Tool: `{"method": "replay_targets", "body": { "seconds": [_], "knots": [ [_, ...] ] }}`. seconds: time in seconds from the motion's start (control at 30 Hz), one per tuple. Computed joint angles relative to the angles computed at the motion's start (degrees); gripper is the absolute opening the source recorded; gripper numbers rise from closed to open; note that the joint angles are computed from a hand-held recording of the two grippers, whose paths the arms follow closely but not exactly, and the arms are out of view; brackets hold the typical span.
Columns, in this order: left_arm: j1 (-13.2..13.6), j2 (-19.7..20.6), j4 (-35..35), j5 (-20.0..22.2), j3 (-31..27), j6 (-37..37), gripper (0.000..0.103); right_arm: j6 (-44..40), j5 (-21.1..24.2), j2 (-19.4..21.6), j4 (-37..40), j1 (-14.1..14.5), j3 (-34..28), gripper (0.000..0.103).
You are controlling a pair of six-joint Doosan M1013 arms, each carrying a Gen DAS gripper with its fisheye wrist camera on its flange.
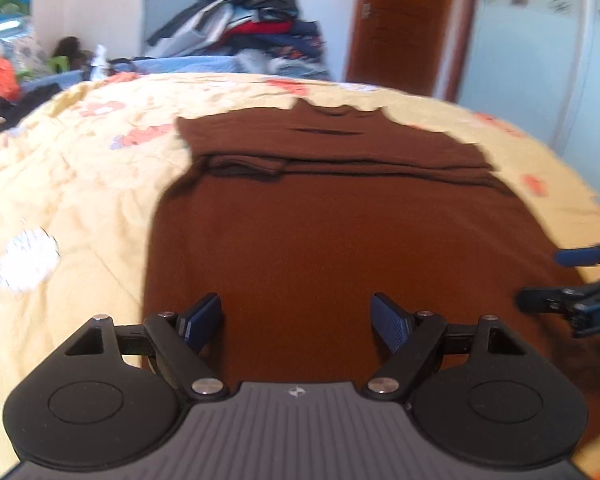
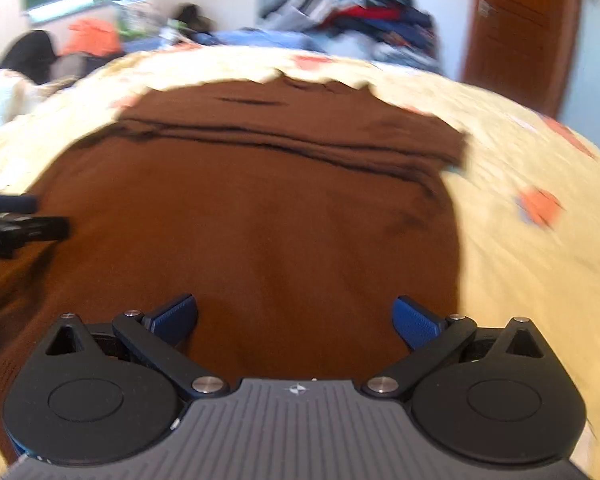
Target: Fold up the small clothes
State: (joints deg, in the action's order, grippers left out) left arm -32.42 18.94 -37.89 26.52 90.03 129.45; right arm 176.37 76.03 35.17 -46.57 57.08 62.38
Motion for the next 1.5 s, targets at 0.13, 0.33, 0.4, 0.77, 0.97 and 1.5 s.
{"method": "replay_targets", "body": {
  "seconds": [0.13,0.33,0.4,0.77,0.97,1.5],
  "knots": [
    [-1.4,-2.0,3.8,-6.1,4.6,2.5,0.086,-3.3,-3.4,0.4,-2.5,2.1,1.6,0.103],
    [1.8,-4.3,-0.8,-1.0,5.5,0.5,0.086,8.9,-3.8,-3.5,0.6,2.7,5.1,0.103],
    [3.7,-4.2,-1.2,1.5,5.4,-3.8,0.086,17.0,-6.2,-5.7,-0.8,3.5,8.3,0.103],
    [13.9,1.2,-35.7,34.8,3.5,-3.3,0.081,53.6,-36.1,-14.7,-11.6,4.8,25.1,0.103],
    [13.3,2.1,-29.9,35.2,1.7,-10.6,0.026,63.7,-37.2,-15.5,-16.9,5.0,27.2,0.089],
    [13.6,-0.7,-17.9,29.0,1.8,-5.9,0.005,52.3,-28.1,-16.4,-5.7,7.5,26.7,0.011]
  ]
}}
